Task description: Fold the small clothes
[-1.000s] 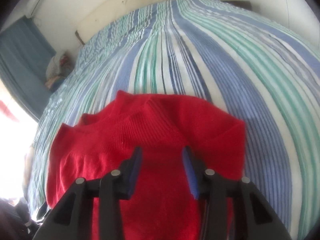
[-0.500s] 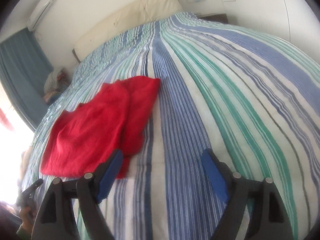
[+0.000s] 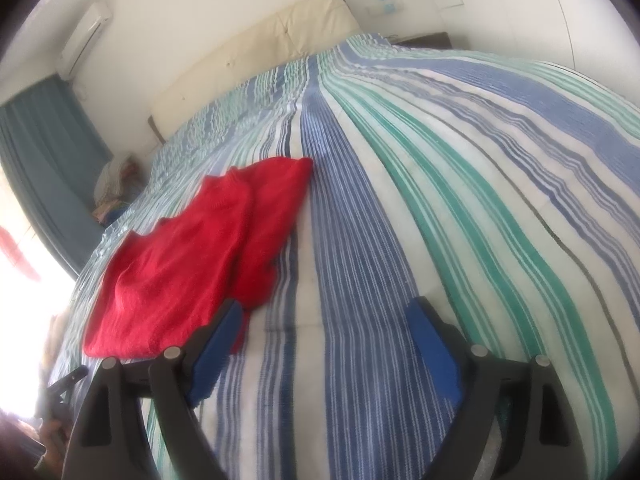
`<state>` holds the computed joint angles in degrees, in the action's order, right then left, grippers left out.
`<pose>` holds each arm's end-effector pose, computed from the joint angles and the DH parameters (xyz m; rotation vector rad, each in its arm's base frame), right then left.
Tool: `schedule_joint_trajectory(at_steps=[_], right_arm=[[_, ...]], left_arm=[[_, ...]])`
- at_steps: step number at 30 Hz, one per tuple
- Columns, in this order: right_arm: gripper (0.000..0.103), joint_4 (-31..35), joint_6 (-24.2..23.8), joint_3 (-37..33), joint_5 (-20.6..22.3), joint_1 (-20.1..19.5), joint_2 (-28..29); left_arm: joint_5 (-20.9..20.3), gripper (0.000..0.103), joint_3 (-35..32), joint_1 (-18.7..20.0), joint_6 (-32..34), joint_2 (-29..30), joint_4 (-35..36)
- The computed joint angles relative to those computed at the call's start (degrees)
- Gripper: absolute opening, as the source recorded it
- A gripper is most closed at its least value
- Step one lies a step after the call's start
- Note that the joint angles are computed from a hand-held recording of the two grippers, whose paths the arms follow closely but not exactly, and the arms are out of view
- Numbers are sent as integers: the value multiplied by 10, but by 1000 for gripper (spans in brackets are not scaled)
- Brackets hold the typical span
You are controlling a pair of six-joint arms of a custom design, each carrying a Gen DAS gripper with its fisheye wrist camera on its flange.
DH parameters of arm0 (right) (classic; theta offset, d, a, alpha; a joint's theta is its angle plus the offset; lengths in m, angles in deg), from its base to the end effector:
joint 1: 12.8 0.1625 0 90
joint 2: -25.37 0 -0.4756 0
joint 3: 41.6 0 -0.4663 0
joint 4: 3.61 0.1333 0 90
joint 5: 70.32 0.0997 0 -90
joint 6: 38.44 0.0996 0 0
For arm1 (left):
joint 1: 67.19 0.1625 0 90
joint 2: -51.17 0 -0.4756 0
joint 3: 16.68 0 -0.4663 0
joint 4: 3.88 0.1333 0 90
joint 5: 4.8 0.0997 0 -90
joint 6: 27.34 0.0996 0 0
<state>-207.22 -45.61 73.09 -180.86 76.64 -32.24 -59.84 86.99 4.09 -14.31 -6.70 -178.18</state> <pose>0.0921 -0.6419 0.2044 -0.0966 -2.4479 1.2782 -0.0466 -0.7306 0.2291 0.4076 2.4101 -0.8854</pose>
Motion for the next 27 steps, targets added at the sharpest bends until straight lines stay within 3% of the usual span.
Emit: schedule_joint_trajectory(at_steps=[13,15,17,18,21,24,25,27], right_arm=[[87,4,1,-1,1,0,1],[89,44,6,-13,-20,6,-1],[88,148,19,-47,-80,27,-6],[88,185,24,-63,-88,33,-8],[88,199,31,-80,-17,40,-23],[91,262,63,-123,24,41,-15],[91,295,75,-145,17,42,-5],[91,348,86,-188,-55,50,25]], left_arm=[[7,102,-2,-2,-2,0,10],[22,102,-10,-8,-5,-3,49],[31,101,-16,-15,-4,-14,78],[33,101,-12,-18,6,-19,61],[53,102,-1,-19,39,-20,-6],[33,102,-7,12,6,-9,23],[25,102,-7,13,6,-10,16],[17,102,0,11,15,-11,-20]])
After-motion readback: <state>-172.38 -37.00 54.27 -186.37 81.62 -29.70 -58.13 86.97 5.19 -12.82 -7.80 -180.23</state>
